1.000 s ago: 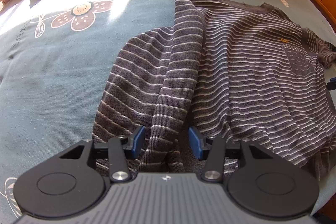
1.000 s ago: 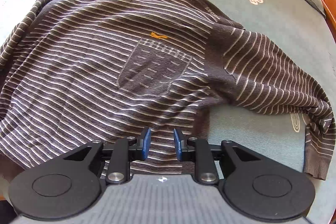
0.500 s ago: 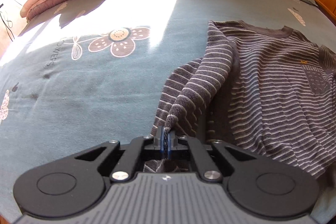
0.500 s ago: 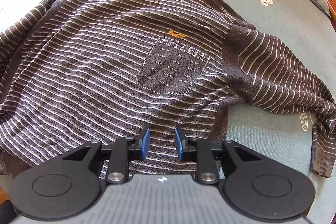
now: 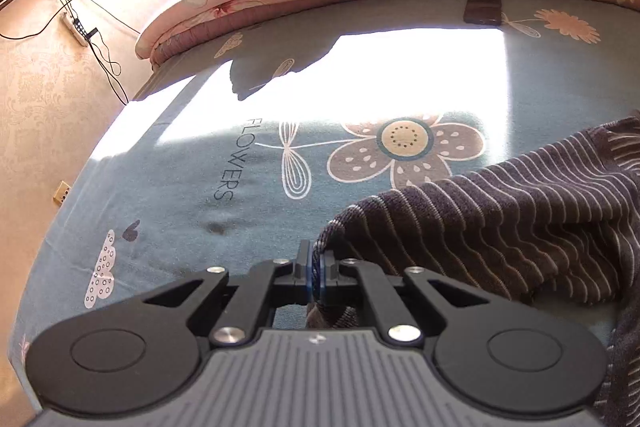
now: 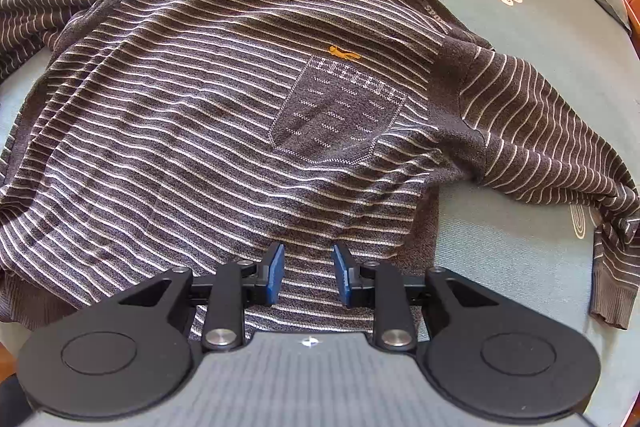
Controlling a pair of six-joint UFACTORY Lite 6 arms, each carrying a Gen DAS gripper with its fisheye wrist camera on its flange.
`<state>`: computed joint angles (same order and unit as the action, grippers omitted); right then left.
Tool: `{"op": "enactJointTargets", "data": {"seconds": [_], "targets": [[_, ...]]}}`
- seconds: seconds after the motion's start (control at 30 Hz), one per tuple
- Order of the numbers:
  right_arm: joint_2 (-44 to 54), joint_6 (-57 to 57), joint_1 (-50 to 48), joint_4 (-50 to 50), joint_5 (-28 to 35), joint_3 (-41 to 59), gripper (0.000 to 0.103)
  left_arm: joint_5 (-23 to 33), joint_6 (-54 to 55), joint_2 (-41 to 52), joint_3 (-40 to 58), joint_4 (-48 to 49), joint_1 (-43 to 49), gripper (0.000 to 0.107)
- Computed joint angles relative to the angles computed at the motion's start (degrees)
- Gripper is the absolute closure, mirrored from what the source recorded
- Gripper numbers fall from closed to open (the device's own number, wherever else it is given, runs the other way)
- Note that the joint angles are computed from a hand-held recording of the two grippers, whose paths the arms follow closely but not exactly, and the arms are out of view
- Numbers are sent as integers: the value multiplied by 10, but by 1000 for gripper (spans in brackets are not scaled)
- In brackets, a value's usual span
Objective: Fold clothes
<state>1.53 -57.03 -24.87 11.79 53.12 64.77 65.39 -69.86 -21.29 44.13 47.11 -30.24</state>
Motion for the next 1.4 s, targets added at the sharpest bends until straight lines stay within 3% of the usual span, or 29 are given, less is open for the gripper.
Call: {"op": "enactJointTargets", "data": {"seconds": [0.3, 0.63, 0.7, 0.83, 0.97, 1.07, 1.2, 1.3, 1.4], "targets": [[12, 15, 1, 2, 5, 7, 72, -62, 66, 134, 99, 83, 155, 105], [10, 35, 15, -6, -8, -19, 72, -66, -32, 299, 202, 141, 212, 103], [8, 39, 15, -4, -9, -25, 72, -73, -26, 297, 202, 132, 207, 95], [2, 41, 17, 10, 0, -31, 72, -79, 0, 232, 153, 119, 177, 95], [-14, 33, 28, 26, 6, -33, 67, -98, -2, 92, 73, 48, 120, 94], [-20, 37, 41, 36, 7, -33, 64, -164, -11, -40, -10, -92, 72, 86], [-26, 51, 67, 43, 10, -39, 64, -315, -104, -160, -158, -282, 35, 85], [-34, 52, 83, 47, 14, -45, 64, -427, -281, -194, -263, -264, 4, 85], [-38, 50, 92, 48, 14, -48, 63, -537, -461, -196, -332, -153, 10, 85]]}}
